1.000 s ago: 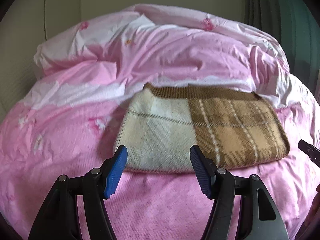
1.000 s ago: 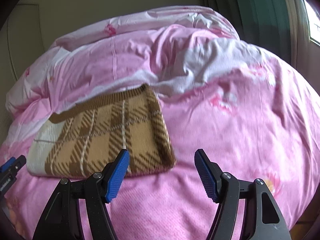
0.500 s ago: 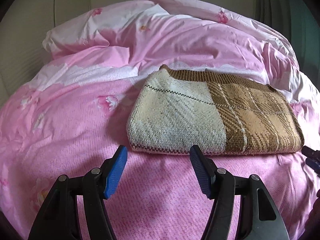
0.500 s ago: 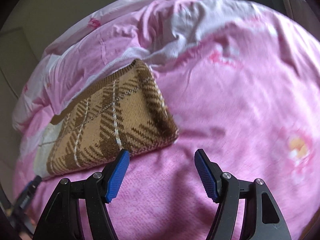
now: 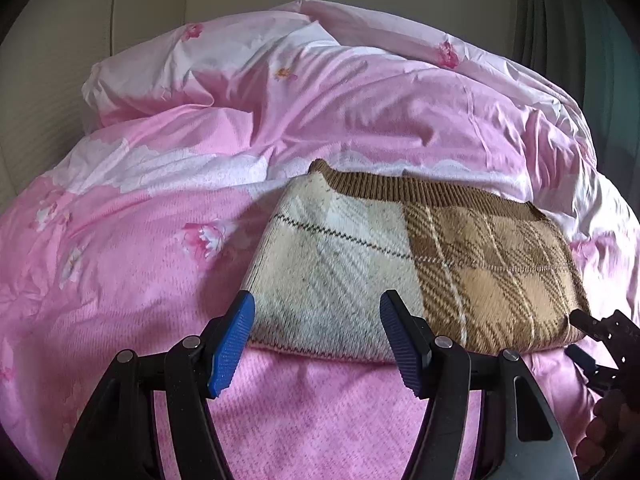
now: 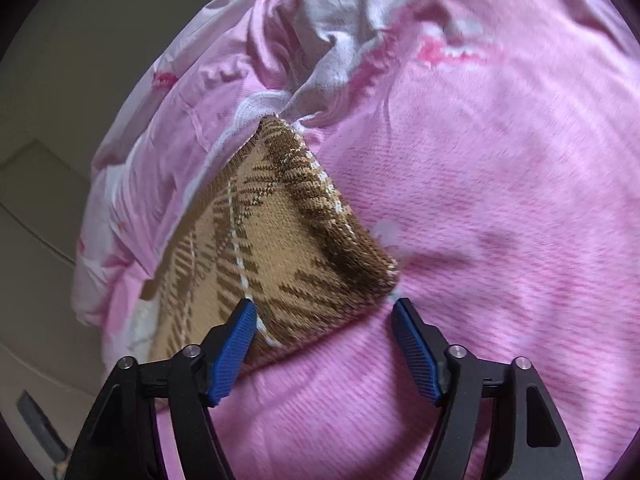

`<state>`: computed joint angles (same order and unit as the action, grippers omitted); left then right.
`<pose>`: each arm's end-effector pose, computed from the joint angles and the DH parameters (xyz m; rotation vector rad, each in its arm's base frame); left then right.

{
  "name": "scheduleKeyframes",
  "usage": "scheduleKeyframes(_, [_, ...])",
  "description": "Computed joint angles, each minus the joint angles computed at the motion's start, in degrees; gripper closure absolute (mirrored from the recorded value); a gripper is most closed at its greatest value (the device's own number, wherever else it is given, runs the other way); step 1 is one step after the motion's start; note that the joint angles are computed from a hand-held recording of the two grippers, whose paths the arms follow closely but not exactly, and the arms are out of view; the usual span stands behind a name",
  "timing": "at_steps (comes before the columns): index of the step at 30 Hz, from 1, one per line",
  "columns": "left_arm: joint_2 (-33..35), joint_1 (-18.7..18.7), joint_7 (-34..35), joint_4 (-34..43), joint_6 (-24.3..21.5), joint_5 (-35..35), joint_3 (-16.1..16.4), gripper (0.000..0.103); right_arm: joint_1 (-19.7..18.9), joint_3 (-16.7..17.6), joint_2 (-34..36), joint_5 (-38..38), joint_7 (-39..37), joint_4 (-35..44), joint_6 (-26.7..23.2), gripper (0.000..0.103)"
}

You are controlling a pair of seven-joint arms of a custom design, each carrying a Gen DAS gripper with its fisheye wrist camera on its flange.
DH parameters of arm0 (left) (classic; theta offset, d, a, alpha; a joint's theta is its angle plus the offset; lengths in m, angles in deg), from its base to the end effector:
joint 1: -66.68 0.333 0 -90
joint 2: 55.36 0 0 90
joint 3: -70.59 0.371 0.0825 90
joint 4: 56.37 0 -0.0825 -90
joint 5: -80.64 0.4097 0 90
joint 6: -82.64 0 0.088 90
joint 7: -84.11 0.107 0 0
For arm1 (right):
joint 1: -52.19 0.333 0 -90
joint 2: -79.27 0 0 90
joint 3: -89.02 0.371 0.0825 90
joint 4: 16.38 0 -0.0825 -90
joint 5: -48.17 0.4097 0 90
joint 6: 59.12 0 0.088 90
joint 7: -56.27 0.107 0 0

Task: Fold small clothes
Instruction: 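Grasp the corner of the folded sweater with the right gripper, then fold the grasped side over onto the bundle with the right gripper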

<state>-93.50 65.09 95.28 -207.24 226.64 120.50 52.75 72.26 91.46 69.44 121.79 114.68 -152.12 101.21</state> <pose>0.3542 -0.1457 0.5323 -2.0805 1.1325 -0.6115 0.4895 0.1550 0.4736 -1.4525 1.7281 0.1246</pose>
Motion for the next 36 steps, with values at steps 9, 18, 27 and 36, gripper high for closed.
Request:
scheduleKeyframes(9, [1.04, 0.28, -0.33, 1.15, 0.47, 0.96, -0.16, 0.039, -0.41, 0.47, 3.36, 7.23, -1.55, 3.08, -2.48, 0.022])
scheduleKeyframes(18, [1.24, 0.09, -0.01, 1.22, -0.26, 0.61, 0.32, 0.039, -1.27, 1.17, 5.35, 15.01, -1.78, 4.89, -5.14, 0.044])
scheduleKeyframes(27, [-2.00, 0.04, 0.67, -0.23, -0.70, -0.12, 1.18, 0.039, 0.05, 3.60, 1.85, 19.29, -8.80, 4.04, 4.75, 0.075])
scheduleKeyframes(36, [-12.00, 0.40, 4.96, -3.74, -6.10, -2.54, 3.39, 0.039, 8.94, 8.41, 1.54, 9.07, -22.06, 10.31, 27.33, 0.080])
